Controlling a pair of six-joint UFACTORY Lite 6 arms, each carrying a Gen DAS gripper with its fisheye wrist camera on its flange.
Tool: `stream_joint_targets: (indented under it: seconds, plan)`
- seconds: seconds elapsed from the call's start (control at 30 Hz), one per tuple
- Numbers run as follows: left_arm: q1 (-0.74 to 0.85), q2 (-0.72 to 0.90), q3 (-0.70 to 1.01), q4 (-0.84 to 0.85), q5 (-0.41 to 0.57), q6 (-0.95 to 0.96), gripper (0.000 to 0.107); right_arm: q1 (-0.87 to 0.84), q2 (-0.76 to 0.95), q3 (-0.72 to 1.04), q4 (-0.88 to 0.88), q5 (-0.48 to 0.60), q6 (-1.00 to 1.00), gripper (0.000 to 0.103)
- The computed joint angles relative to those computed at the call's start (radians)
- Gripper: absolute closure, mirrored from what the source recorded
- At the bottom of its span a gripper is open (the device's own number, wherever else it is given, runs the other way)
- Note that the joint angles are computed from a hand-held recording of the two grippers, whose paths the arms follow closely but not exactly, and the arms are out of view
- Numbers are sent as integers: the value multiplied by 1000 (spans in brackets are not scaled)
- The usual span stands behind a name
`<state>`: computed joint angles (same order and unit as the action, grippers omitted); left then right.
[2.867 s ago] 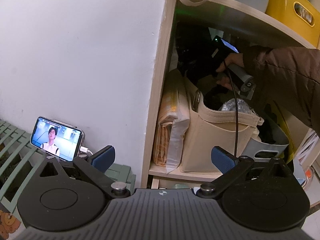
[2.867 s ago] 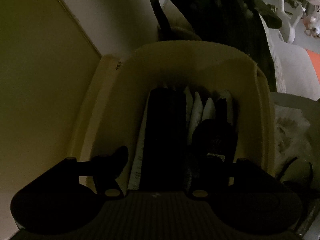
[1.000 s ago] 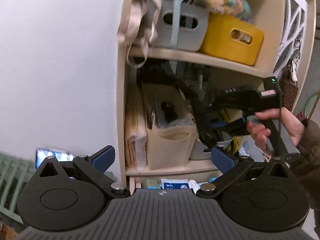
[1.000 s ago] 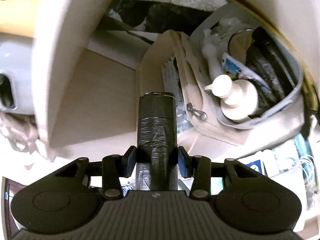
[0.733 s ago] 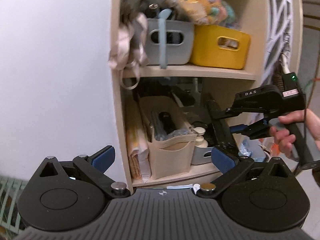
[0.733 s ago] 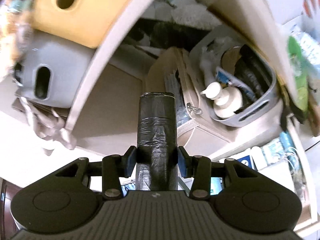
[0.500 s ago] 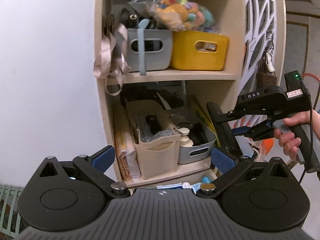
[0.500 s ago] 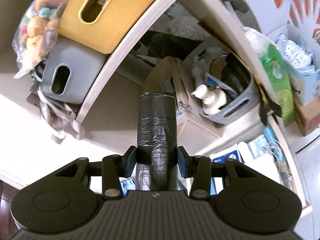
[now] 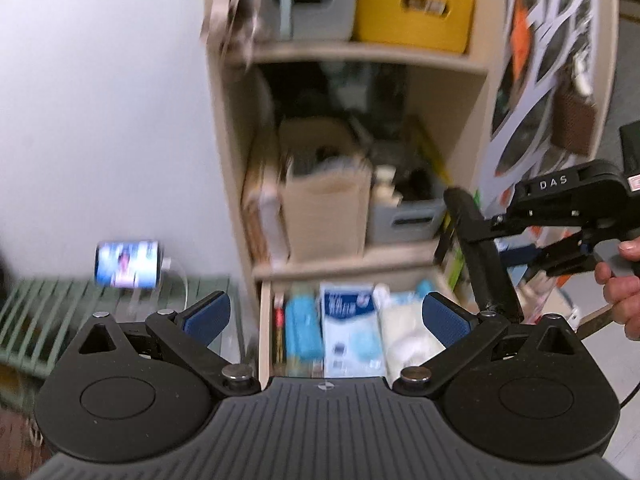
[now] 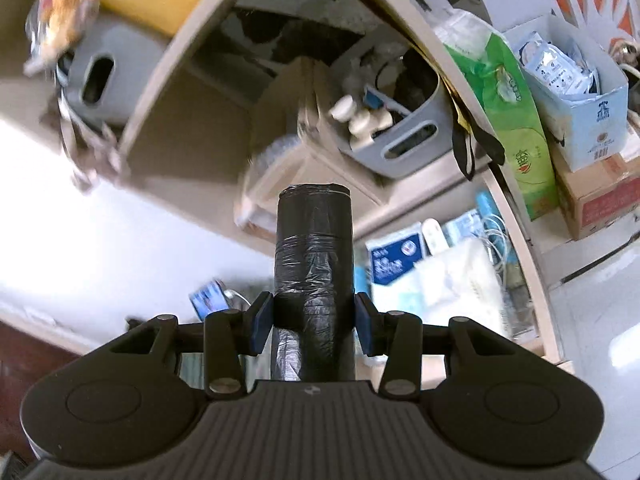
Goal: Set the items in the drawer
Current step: 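Lift the black bag roll out of the basket toward the open drawer, then lower the black bag roll into the drawer and open the right gripper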
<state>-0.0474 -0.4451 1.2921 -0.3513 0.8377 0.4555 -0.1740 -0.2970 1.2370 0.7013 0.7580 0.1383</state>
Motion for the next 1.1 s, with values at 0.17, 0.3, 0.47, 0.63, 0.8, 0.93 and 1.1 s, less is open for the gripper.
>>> stream_joint_targets:
  seconds: [0.17, 0.3, 0.47, 0.63, 0.8, 0.93, 1.1]
  plan:
    - [-38, -99, -151, 89, -9, -67, 4, 138, -32, -149, -136, -157, 43, 54]
    - [31, -136, -237, 28, -19, 34, 4, 230, 3, -221, -275, -278, 147, 54]
    - [161, -101, -283, -103, -41, 244, 4, 239, 145, -203, -211, -332, 115, 54]
    - [252, 15, -270, -218, -36, 444, 4, 305, 376, -54, -304, -384, 231, 54]
    - [293, 140, -238, -258, -53, 552, 4, 371, 699, 259, -397, -358, 344, 54]
    - [326, 238, -191, -289, -42, 629, 4, 431, 947, 581, -534, -264, 455, 54]
    - [355, 319, -142, -320, -30, 691, 4, 451, 1215, 969, -487, -124, 451, 54]
